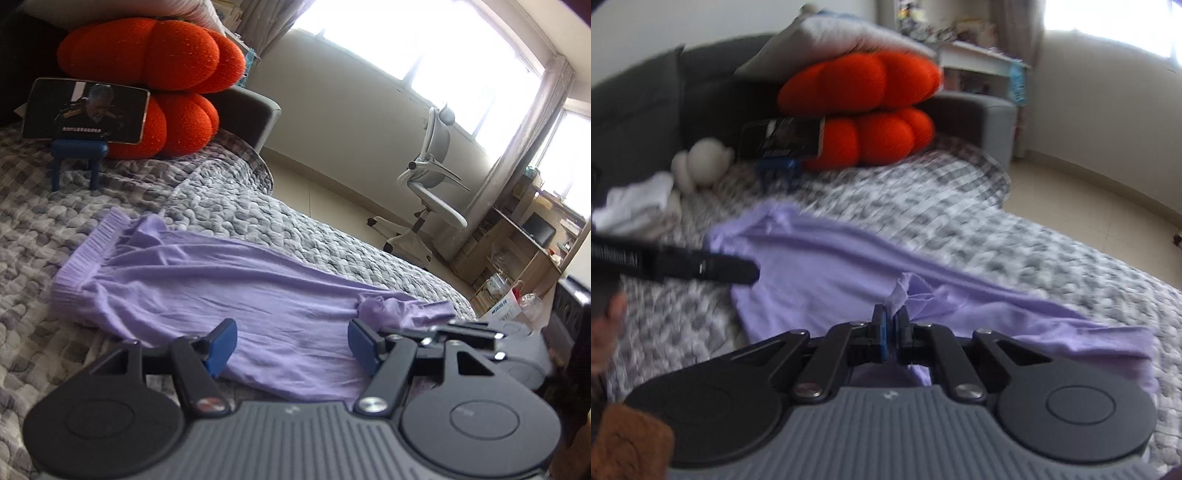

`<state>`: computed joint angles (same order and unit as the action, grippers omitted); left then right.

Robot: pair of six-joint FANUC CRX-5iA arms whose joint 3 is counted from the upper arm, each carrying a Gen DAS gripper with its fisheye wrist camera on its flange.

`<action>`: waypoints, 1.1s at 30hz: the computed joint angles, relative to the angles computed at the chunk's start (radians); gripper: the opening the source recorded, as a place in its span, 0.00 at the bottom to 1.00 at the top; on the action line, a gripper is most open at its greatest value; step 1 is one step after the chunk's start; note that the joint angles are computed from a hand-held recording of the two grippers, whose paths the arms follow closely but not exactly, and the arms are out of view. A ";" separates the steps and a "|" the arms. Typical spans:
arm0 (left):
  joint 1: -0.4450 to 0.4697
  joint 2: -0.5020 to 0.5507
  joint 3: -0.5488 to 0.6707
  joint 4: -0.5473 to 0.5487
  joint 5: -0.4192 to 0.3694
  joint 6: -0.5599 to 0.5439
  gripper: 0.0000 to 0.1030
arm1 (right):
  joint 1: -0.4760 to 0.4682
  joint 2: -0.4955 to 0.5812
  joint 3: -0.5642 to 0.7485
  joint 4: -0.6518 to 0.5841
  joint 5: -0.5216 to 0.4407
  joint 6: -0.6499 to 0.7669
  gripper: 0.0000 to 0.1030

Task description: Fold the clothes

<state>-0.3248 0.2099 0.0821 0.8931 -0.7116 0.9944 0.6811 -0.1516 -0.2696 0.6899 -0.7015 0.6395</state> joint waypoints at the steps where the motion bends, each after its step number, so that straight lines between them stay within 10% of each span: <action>1: 0.010 -0.005 -0.012 0.021 -0.004 -0.005 0.66 | 0.009 0.015 0.017 -0.026 -0.012 0.029 0.07; 13: 0.017 0.015 -0.041 0.192 -0.039 -0.009 0.66 | 0.031 -0.007 0.030 -0.133 -0.024 0.079 0.17; 15: 0.015 0.019 -0.038 0.199 -0.045 -0.005 0.66 | 0.037 -0.012 0.013 -0.110 -0.017 0.063 0.37; 24: 0.011 0.043 -0.014 0.225 -0.088 0.027 0.66 | 0.051 -0.001 0.001 -0.058 -0.007 0.081 0.38; 25: 0.009 0.046 -0.010 0.224 -0.091 0.028 0.66 | 0.055 0.003 0.008 -0.068 -0.010 0.113 0.37; 27: 0.004 0.052 -0.002 0.226 -0.097 0.030 0.66 | 0.066 0.009 0.011 -0.055 -0.016 0.144 0.05; 33: -0.008 0.081 0.029 0.235 -0.130 0.043 0.66 | 0.076 0.013 -0.002 0.004 -0.028 0.121 0.05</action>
